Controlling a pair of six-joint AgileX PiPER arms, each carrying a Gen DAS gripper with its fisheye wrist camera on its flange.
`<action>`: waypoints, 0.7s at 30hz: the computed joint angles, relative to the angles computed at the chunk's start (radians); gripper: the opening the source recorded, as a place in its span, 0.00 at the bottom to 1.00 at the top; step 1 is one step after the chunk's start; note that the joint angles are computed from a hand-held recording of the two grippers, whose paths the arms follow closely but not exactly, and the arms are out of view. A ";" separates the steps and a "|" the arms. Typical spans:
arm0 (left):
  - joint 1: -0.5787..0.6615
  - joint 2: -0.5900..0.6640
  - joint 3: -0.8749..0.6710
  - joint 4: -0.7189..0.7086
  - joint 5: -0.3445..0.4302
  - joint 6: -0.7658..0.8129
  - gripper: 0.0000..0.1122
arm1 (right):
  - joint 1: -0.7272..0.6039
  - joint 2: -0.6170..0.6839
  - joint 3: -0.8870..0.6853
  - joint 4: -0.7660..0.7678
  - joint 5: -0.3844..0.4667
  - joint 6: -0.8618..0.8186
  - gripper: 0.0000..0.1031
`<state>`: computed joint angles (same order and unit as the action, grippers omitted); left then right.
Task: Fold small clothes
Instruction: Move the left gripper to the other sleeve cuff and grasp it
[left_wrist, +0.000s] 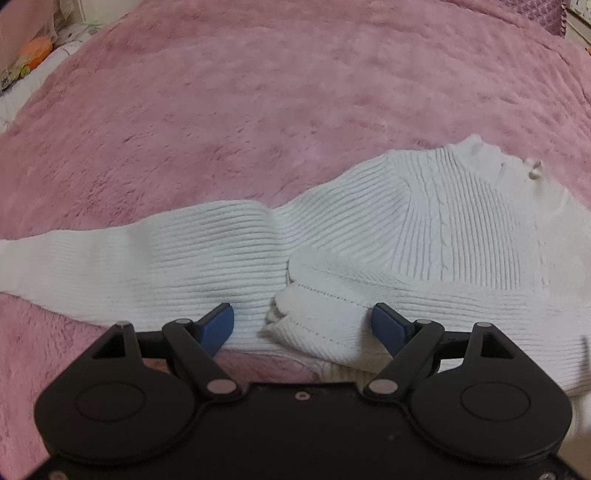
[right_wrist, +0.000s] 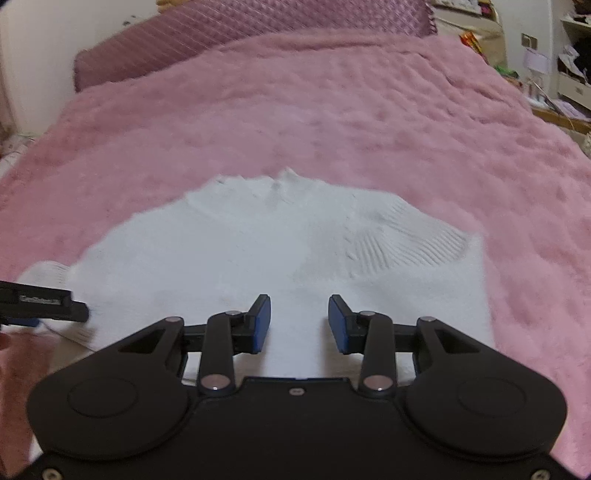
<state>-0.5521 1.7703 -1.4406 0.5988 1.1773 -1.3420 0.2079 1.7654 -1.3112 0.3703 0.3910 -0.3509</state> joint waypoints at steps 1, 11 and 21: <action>0.002 0.003 0.002 0.001 -0.004 0.001 0.78 | -0.004 0.008 0.000 -0.009 0.001 0.012 0.36; 0.015 -0.014 0.020 -0.009 -0.025 0.016 0.77 | 0.009 0.023 -0.028 -0.099 0.016 0.114 0.36; 0.119 -0.468 0.377 0.023 0.017 -0.056 0.77 | 0.207 -0.072 0.020 0.020 -0.011 0.032 0.36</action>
<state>-0.4332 1.3023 -1.0639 0.6221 1.1947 -1.3979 0.4146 1.6932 -1.2911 0.3904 0.3804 -0.3192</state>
